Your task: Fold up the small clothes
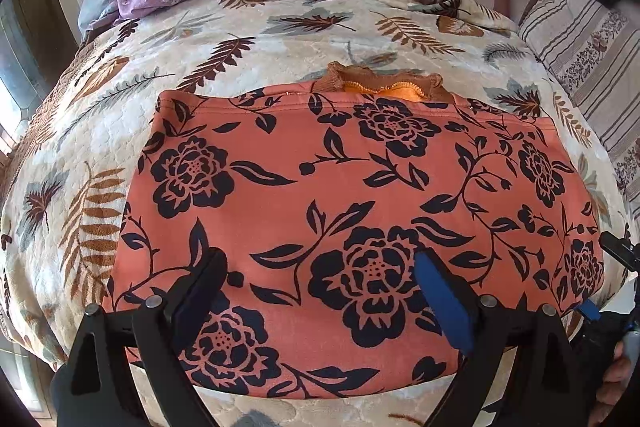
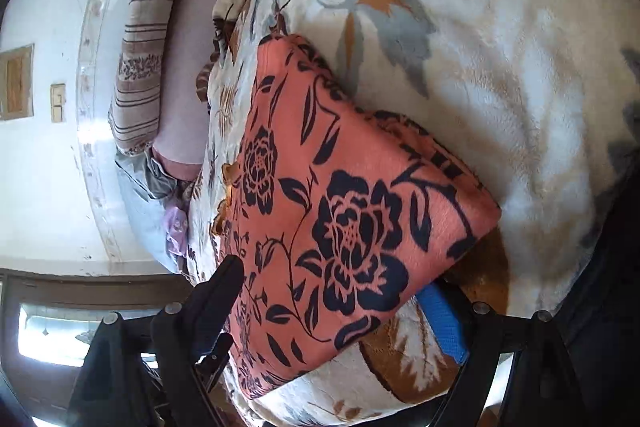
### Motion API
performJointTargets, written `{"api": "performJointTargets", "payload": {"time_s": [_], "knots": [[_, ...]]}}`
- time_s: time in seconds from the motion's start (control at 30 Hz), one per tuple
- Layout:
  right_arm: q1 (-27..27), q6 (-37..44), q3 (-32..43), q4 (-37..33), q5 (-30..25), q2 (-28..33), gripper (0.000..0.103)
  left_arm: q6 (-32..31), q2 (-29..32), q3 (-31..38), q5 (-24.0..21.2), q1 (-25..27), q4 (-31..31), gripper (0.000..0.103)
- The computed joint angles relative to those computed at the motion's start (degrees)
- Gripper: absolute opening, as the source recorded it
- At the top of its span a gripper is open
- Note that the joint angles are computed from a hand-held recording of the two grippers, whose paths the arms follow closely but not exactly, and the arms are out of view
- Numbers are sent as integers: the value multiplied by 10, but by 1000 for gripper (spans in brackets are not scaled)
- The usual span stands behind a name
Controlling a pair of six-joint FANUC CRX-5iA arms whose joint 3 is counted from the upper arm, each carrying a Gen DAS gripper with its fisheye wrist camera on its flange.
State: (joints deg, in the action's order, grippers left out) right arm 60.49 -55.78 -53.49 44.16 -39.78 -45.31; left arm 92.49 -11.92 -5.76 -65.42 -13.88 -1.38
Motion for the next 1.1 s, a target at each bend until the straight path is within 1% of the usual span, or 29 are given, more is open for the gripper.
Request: {"api": "performJointTargets", "payload": {"time_s": [0.07, 0.1, 0.13, 0.17, 0.23, 0.3, 0.33, 0.4, 0.47, 0.5, 0.53, 0.57, 0.6, 0.63, 0.7, 0.77, 0.83, 0.9, 0.97, 1.0, 1.03, 1.1], "knots": [[0, 21, 8, -7, -12, 6, 79, 1, 2, 4, -2, -4, -6, 95], [0, 28, 13, -14, -21, 8, 64, 1, 3, 5, -1, -5, -6, 95], [-3, 31, 14, -17, -20, 10, 57, 2, 5, 6, -2, -5, -5, 95], [-5, 32, 8, -19, -17, 4, 56, 1, 6, 6, -2, -4, -5, 95], [-7, 53, 17, -36, -26, 7, 51, 2, 7, 7, -2, -6, -9, 95], [-8, 76, 32, -54, -34, 21, 51, 4, 9, 6, 0, -5, -9, 95], [-8, 77, 33, -50, -34, 25, 57, 4, 11, 4, 1, -4, -7, 95], [-17, 77, 29, -37, -15, 32, 69, 2, 15, -6, 12, -4, -5, 95], [-21, 105, 46, -51, -25, 50, 69, -18, 35, -17, 11, -3, 1, 96], [-24, 142, 62, -70, -37, 61, 60, -24, 26, -32, 40, -5, -6, 97], [-31, 204, 91, -107, -54, 80, 23, -31, 25, -32, 40, -5, -4, 97], [-38, 249, 114, -132, -62, 96, 15, -41, 25, -32, 36, 3, 11, 97], [-38, 284, 143, -144, -89, 115, 15, -58, 23, -36, 34, 18, 37, 97], [-33, 321, 175, -141, -117, 135, 15, -83, 18, -46, 36, 39, 73, 96], [-8, 381, 241, -100, -171, 181, 14, -127, -13, -89, 56, 96, 159, 95], [17, 454, 316, -56, -203, 240, 14, -163, -56, -139, 77, 166, 247, 95], [36, 524, 387, -34, -202, 303, 13, -204, -92, -187, 76, 253, 346, 95], [53, 587, 446, -25, -187, 365, 13, -239, -116, -227, 53, 344, 439, 95], [61, 645, 494, -53, -157, 419, 13, -284, -116, -251, 6, 424, 514, 95], [61, 675, 515, -84, -139, 445, 13, -303, -113, -257, -15, 455, 536, 95], [61, 703, 531, -114, -127, 469, 13, -317, -113, -263, -25, 478, 548, 95], [60, 761, 564, -175, -132, 521, 12, -334, -101, -269, -45, 501, 565, 95]]}}
